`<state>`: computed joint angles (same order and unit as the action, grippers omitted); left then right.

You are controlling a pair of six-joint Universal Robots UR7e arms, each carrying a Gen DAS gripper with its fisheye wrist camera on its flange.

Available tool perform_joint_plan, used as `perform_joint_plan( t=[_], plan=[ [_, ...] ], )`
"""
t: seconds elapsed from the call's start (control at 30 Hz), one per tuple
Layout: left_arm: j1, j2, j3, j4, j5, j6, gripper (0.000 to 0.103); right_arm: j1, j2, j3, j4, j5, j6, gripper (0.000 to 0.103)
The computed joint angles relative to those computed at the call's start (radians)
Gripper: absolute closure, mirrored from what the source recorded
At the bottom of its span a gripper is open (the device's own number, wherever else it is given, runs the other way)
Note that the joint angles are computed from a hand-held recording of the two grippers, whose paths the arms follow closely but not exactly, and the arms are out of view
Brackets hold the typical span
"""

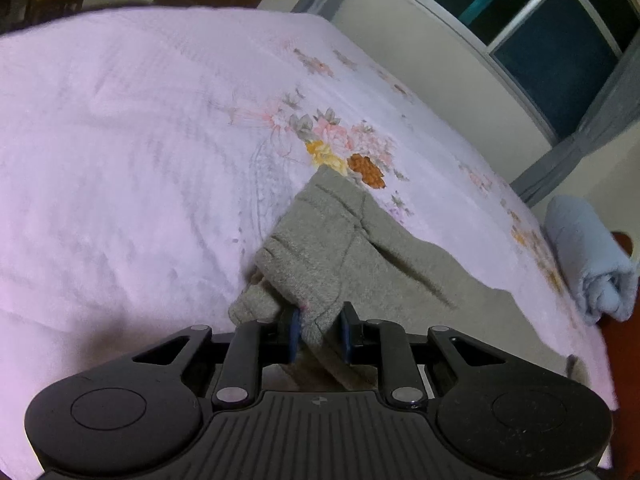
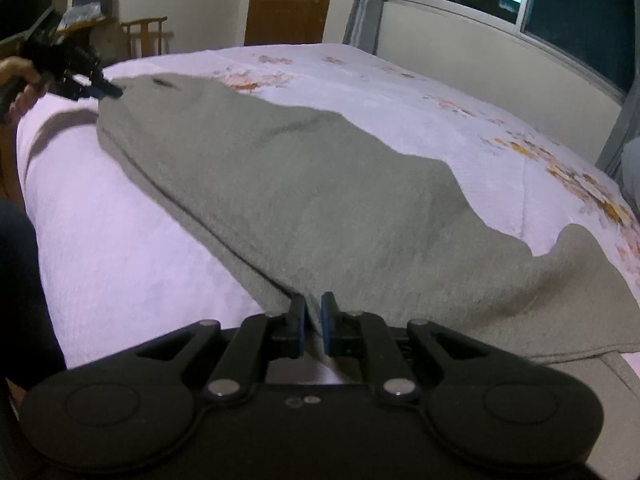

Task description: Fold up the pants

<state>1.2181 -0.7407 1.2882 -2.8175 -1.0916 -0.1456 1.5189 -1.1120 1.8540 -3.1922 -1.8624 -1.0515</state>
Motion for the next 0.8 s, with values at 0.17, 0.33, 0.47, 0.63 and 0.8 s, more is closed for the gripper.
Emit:
perform_joint_plan(
  t=[0.17, 0.33, 0.47, 0.63, 0.8],
  plan=[
    [-0.054, 0.005, 0.015, -0.016, 0.204, 0.065, 0.007, 0.017, -0.024, 0.041, -0.099, -0.008, 0.01, 0.075],
    [-0.112, -0.011, 0.118, -0.227, 0.29, 0.177, 0.002, -0.023, -0.115, 0.08, -0.205, 0.049, 0.238, 0.028],
    [-0.16, 0.017, 0.171, -0.371, 0.328, 0.223, 0.002, -0.068, -0.137, 0.035, -0.287, -0.012, 0.447, 0.027],
    [-0.205, 0.086, 0.178, -0.458, 0.327, 0.254, 0.002, -0.141, -0.157, -0.03, -0.275, 0.016, 0.67, 0.035],
    [-0.224, 0.162, 0.113, -0.45, 0.363, 0.319, 0.002, -0.259, -0.177, -0.124, -0.16, 0.188, 0.963, 0.065]
  ],
)
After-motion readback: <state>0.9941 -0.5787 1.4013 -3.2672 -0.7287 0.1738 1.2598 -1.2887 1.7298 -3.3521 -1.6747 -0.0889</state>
